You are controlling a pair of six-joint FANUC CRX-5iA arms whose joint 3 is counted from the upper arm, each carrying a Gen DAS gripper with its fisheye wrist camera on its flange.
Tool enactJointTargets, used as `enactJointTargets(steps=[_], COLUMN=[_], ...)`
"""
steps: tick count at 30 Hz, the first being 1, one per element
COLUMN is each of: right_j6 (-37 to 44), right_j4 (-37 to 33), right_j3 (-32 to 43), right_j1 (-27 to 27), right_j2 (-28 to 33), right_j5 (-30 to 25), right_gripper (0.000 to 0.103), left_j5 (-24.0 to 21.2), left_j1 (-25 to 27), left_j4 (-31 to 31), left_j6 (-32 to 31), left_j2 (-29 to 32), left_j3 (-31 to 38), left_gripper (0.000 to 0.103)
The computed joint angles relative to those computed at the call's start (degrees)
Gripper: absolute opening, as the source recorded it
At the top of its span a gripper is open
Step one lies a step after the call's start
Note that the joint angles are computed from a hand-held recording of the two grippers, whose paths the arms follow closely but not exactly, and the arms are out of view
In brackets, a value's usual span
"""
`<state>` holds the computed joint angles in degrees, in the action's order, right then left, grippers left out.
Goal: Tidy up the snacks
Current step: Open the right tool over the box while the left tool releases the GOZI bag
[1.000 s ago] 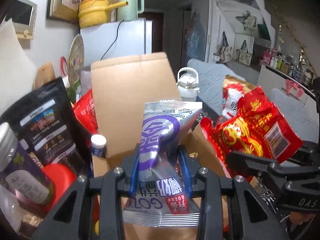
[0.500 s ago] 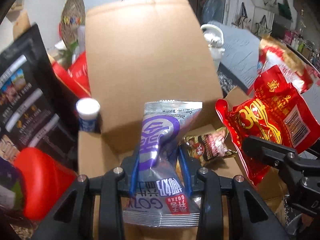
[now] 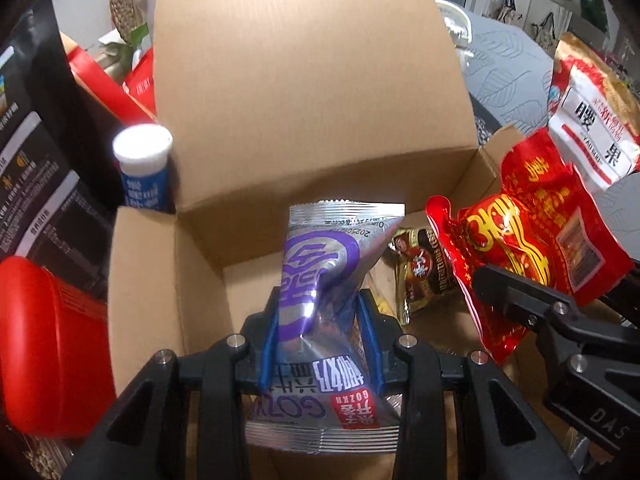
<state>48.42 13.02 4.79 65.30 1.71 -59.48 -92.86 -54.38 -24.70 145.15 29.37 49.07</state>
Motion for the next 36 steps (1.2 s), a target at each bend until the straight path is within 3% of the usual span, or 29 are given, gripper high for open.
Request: enactJointTargets(steps=[8,13,20,24,27,36], right_j6=[-1.18,-2.64,-4.03,-5.27,-6.39,-10.03], right_j4=[1.22,4.65,6.12,8.13,9.85,15.93], right_j3=[0.38,0.34,-0.01,-0.49,-1.26,-3.73], right_j1=[0.04,0.97,1.57,2.92,3.91,7.47], right_j2=[1.42,1.69,0.48,-0.14,-0.98,-4.73], right_j5=[-1.69,-4.17,-5.66,-6.73,-7.34,-9.45], right_gripper=[0.034,0.035,0.035,0.035,0.035,0.035], left_j5=[-1.51,2.05,2.99,2.18,1.24,-2.62], left_j1=[1.25,3.05,2.71,1.99,0.71,-2.53], left_j4=[2.61,6.04,6.12,5.74,3.91,-1.24], left_j6=[-0.66,-0.8,0.64,0.36,0.21,0.52], left_j2=[2.27,1.32,0.28,0.92,1.39,1.81], left_j3=[1.63,-1.14,-3.05,-1.56,0.33,5.39], left_gripper=[0.035,0.035,0.039,0.05,0.083,0.085])
